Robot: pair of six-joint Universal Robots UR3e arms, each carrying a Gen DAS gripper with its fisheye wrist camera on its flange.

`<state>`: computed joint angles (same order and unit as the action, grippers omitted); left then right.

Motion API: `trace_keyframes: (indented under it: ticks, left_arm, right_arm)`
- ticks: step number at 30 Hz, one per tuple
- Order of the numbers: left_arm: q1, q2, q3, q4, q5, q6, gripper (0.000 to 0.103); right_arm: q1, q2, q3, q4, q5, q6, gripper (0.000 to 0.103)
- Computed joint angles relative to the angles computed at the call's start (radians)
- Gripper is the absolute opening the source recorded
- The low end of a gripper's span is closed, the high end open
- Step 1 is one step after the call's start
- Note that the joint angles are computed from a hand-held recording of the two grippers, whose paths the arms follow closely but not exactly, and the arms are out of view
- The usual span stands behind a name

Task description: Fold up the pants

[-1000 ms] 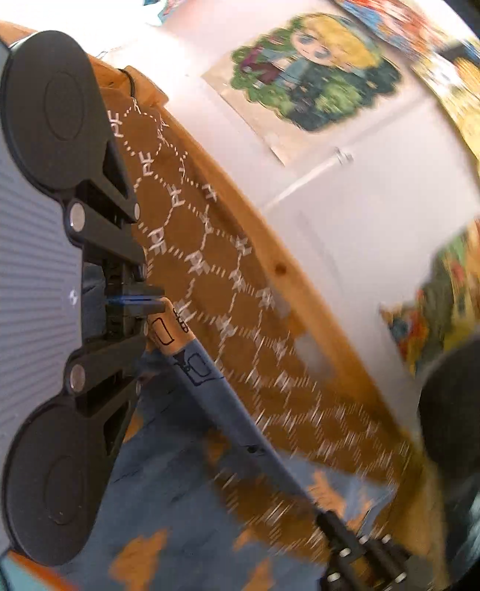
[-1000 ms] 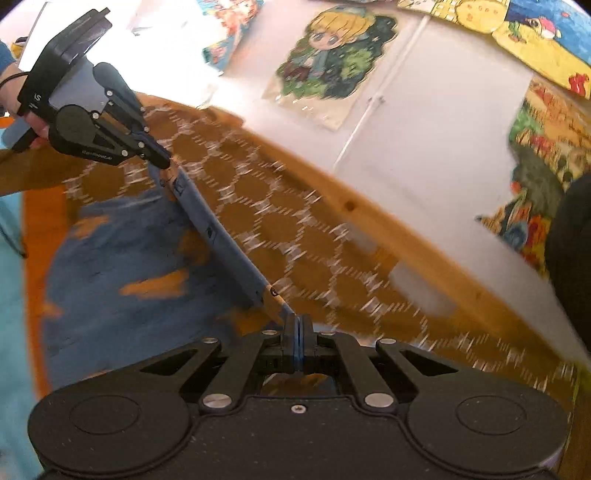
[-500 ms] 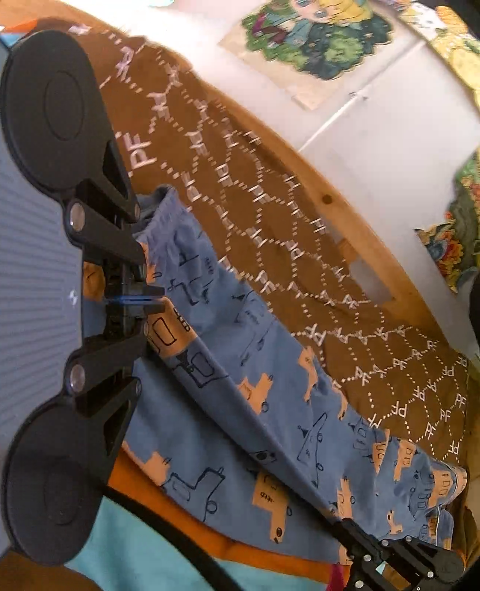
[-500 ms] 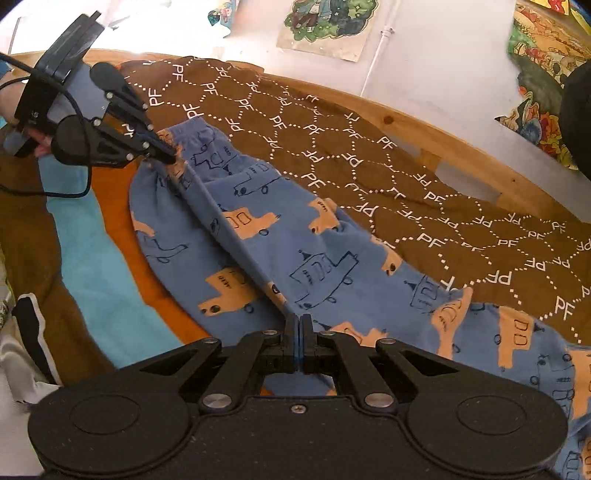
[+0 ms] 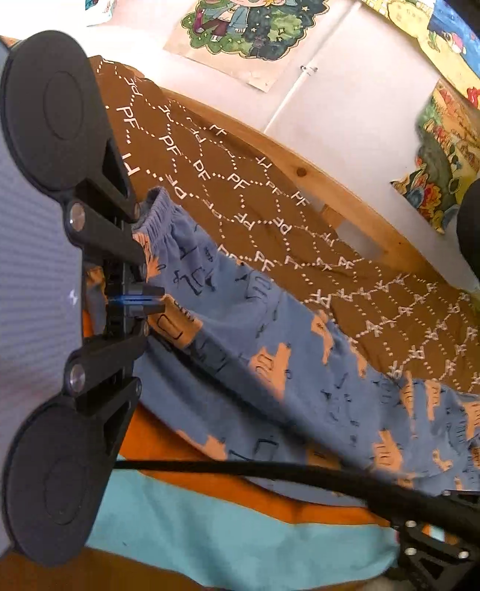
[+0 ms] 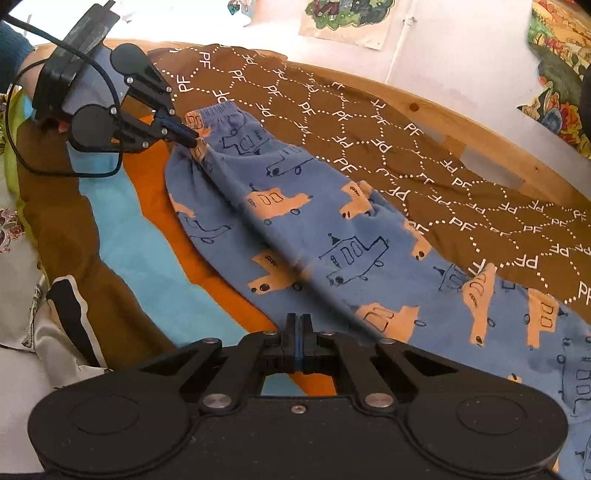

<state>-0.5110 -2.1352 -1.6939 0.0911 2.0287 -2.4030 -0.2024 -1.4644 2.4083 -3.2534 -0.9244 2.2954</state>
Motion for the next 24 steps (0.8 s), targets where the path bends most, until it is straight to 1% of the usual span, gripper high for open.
trace_keyframes:
  ticks: [3,4,5,6,7,9,14,16,17,18,19,20,21,23,24]
  left_arm:
    - [0.005,0.021,-0.011,-0.012,-0.002,-0.02,0.0]
    - [0.005,0.021,-0.015,-0.012,0.0,-0.017,0.0]
    - [0.003,0.02,-0.017,-0.011,0.002,-0.009,0.0]
    - [0.0,0.017,-0.017,-0.007,0.003,0.001,0.0]
    - [-0.001,0.018,-0.024,0.0,0.001,0.01,0.0]
    - [0.0,0.023,-0.031,0.004,-0.005,0.021,0.0]
    - [0.007,0.033,-0.029,-0.007,-0.01,-0.006,0.0]
    - [0.009,0.04,-0.031,-0.011,-0.013,-0.007,0.0]
    - [0.007,0.04,-0.031,-0.011,-0.013,-0.002,0.0]
    - [0.007,0.04,-0.033,-0.011,-0.013,0.002,0.0]
    - [0.004,0.041,-0.038,-0.006,-0.011,0.005,0.0]
    - [0.003,0.041,-0.039,-0.005,-0.009,0.007,0.0]
    - [0.001,0.041,-0.04,-0.003,-0.008,0.008,0.0]
    - [0.003,0.052,-0.048,-0.003,-0.01,0.008,0.0]
    - [0.003,0.055,-0.05,-0.005,-0.009,0.009,0.0]
  right_arm:
    - [-0.002,0.001,-0.015,-0.005,0.004,0.026,0.0]
    - [-0.012,-0.012,-0.017,0.01,0.02,0.029,0.002]
    - [-0.025,-0.024,-0.014,0.019,0.041,0.024,0.006]
    - [-0.037,-0.035,-0.002,0.005,0.054,0.018,0.015]
    - [-0.046,-0.038,0.006,-0.015,0.064,0.011,0.02]
    - [-0.055,-0.037,0.006,-0.043,0.066,0.008,0.021]
    - [-0.022,0.0,-0.05,0.024,0.002,-0.02,0.024]
    - [-0.009,0.026,-0.045,-0.025,-0.022,-0.024,0.026]
    - [0.005,0.052,-0.043,-0.076,-0.04,-0.025,0.026]
    - [0.014,0.073,-0.046,-0.11,-0.052,-0.028,0.026]
    - [0.022,0.092,-0.053,-0.125,-0.062,-0.031,0.023]
    - [0.026,0.1,-0.063,-0.111,-0.066,-0.036,0.015]
    - [0.027,0.102,-0.066,-0.103,-0.068,-0.036,0.0]
    - [0.015,0.093,-0.048,-0.115,-0.052,-0.039,0.0]
    - [0.006,0.078,-0.044,-0.095,-0.04,-0.044,0.0]
